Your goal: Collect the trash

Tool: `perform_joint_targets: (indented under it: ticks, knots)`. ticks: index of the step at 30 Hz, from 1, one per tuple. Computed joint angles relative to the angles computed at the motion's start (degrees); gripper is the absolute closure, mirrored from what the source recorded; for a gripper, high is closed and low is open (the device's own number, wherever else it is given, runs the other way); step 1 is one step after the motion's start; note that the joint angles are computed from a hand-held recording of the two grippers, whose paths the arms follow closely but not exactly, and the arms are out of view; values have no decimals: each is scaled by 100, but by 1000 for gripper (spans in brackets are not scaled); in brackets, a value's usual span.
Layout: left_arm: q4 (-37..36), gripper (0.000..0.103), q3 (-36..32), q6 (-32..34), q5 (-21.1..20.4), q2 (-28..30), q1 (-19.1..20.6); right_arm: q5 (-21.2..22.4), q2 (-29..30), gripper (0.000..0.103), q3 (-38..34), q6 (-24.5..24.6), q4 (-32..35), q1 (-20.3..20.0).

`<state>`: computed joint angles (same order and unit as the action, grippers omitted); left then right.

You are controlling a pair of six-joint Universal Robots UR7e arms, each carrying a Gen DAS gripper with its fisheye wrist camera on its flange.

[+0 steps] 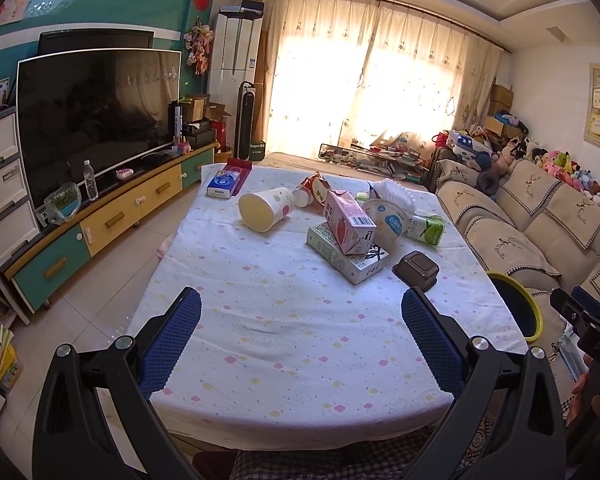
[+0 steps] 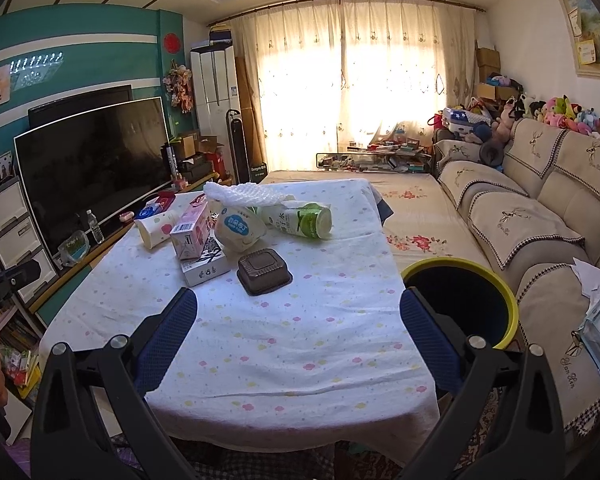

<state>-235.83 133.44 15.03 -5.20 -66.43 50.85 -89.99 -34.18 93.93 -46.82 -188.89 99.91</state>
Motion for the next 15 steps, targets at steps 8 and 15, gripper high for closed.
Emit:
perform_joint_targets:
  ticks: [8, 15]
  knots:
    - [333, 4, 136, -438, -28, -87, -2, -31, 23, 6, -28, 6, 49, 10]
    - [704, 4, 248, -854, -40, -168, -1, -35, 36, 6, -29, 8, 54, 2]
